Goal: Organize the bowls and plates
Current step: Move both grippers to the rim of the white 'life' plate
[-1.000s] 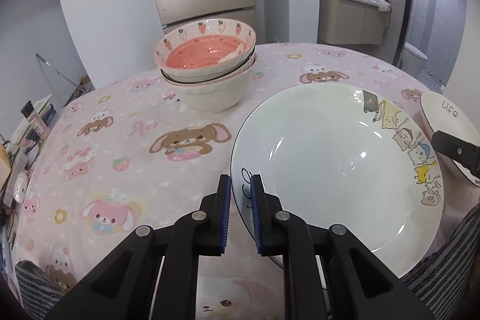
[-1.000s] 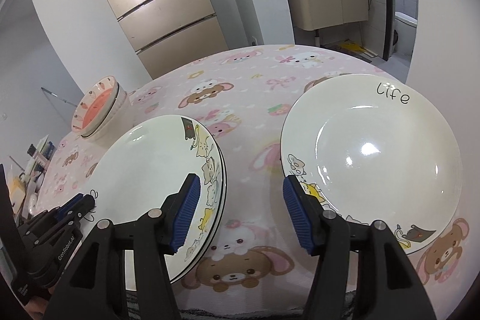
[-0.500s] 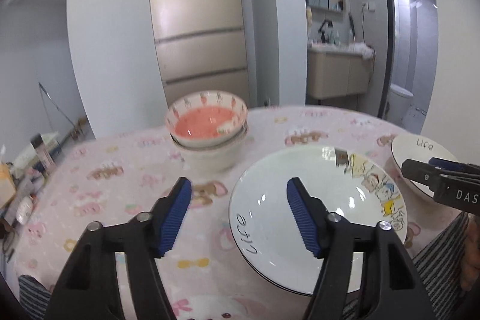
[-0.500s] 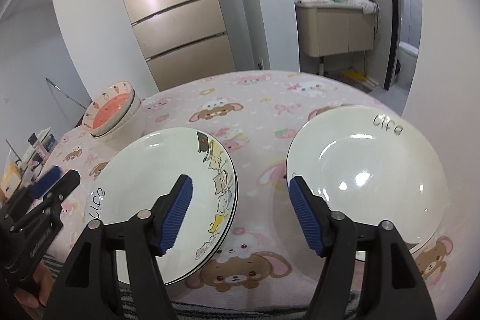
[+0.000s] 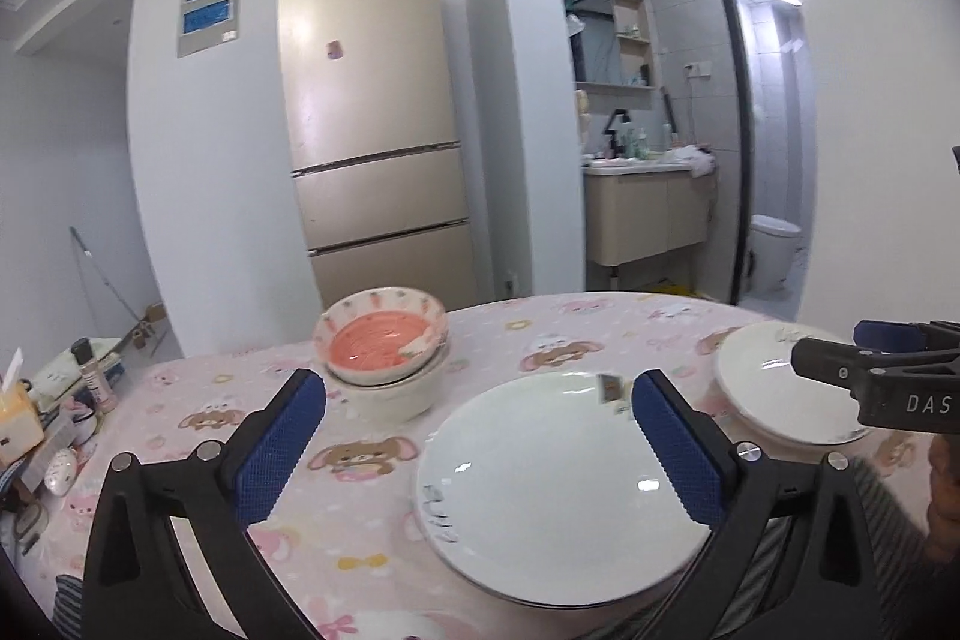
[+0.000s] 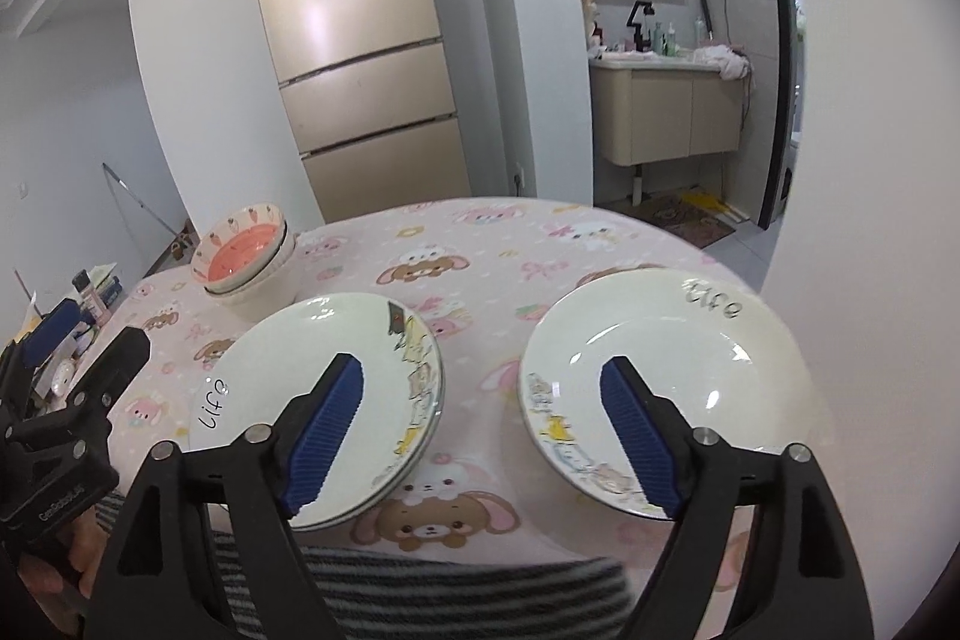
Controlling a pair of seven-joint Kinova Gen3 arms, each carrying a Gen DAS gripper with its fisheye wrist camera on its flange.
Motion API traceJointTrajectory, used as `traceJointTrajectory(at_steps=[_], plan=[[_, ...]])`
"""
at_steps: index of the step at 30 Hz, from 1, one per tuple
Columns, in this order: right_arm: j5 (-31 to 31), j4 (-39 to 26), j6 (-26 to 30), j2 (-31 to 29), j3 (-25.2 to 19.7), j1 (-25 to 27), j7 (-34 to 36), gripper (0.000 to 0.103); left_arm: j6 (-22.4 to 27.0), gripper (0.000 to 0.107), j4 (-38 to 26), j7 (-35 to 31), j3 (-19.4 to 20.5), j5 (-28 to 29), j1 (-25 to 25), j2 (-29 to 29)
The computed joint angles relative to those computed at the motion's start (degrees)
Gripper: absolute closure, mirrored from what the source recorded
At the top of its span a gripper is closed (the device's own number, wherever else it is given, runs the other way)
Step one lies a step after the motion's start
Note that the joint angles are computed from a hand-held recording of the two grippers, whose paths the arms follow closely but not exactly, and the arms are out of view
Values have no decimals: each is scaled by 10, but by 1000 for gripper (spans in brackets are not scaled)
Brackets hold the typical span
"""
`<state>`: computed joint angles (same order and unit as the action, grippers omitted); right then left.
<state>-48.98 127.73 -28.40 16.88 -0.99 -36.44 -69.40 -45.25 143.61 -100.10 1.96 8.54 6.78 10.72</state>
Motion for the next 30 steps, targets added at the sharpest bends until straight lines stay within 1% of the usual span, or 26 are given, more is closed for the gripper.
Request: traceJointTrajectory(at_steps=[4,7,10,14,15,16,19,20,21,22,23,24,25,26,27,28,29,30], plan=[[-9,37,-49,-26,-3,1,1,6,31,4,-9,3,13,-3,12,-23],[-20,58,-70,-45,-11,16,5,5,75,4,-28,15,26,-9,23,-41],[7,76,-63,-65,-20,53,-21,5,118,4,-54,31,36,-18,33,-45],[64,97,-46,-82,-26,107,-74,5,161,4,-97,10,43,24,69,-26],[86,101,-43,-82,-38,133,-91,5,173,4,-107,8,41,31,79,-21],[109,105,-39,-82,-50,160,-110,5,195,4,-125,11,46,34,82,-12],[179,107,-19,-71,-84,239,-170,5,259,4,-169,14,41,53,104,10],[202,105,-11,-64,-95,266,-191,5,278,4,-182,19,39,49,109,17],[225,103,-8,-54,-109,293,-211,5,288,4,-190,27,48,35,104,23],[249,99,3,-44,-120,319,-232,5,299,4,-200,26,47,29,109,30],[272,94,12,-32,-132,346,-253,6,311,4,-209,19,35,32,125,35],[295,90,19,-22,-148,372,-270,9,328,4,-222,15,30,35,133,43],[319,82,32,-10,-161,399,-287,14,348,5,-236,20,35,29,130,50],[342,72,48,2,-174,425,-303,16,369,8,-252,35,45,16,121,58],[365,63,61,14,-190,452,-319,20,383,10,-261,58,44,-5,120,65],[389,54,74,25,-195,467,-338,25,407,15,-279,78,34,-17,130,75],[412,45,85,37,-200,482,-357,27,427,22,-294,89,14,-20,149,82],[435,38,91,51,-215,503,-371,33,451,27,-314,90,-13,-22,172,96]])
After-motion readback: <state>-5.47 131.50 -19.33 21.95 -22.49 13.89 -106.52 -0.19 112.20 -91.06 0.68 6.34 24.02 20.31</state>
